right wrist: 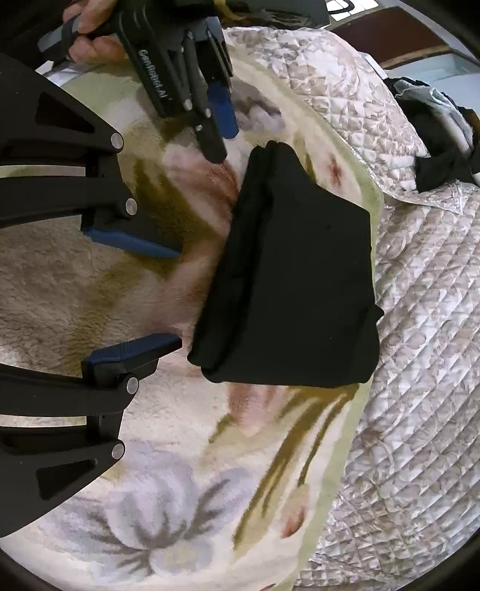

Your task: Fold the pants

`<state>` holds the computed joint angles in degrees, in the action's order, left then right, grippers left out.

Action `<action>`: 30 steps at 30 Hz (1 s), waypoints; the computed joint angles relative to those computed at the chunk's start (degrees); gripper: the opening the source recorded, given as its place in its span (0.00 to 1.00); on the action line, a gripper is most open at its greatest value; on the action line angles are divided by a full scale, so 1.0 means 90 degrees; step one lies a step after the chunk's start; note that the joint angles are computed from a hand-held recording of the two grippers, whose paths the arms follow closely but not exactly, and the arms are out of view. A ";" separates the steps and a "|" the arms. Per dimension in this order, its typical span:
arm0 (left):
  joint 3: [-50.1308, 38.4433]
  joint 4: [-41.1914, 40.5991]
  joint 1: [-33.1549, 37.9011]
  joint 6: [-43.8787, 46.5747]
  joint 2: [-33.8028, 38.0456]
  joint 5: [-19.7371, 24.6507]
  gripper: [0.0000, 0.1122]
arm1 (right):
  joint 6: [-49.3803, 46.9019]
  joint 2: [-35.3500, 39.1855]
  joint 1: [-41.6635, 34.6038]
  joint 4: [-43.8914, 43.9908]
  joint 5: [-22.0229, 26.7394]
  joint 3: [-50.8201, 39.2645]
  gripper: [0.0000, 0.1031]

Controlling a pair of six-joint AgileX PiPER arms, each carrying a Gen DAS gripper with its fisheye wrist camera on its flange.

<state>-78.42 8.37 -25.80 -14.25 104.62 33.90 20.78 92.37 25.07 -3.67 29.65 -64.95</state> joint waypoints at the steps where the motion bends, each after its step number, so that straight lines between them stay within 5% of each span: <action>1: 0.0013 0.0094 -0.0029 -0.0067 0.0008 -0.0031 0.45 | -0.0009 0.0006 -0.0007 0.0021 -0.0028 0.0012 0.44; 30: 0.0032 -0.0364 0.0069 0.0410 0.0070 -0.0220 0.64 | -0.0170 -0.0051 -0.0065 0.0160 -0.0304 0.0209 0.50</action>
<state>-78.13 5.09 -25.18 -10.56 105.25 31.91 19.25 91.91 24.48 -2.23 26.92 -63.07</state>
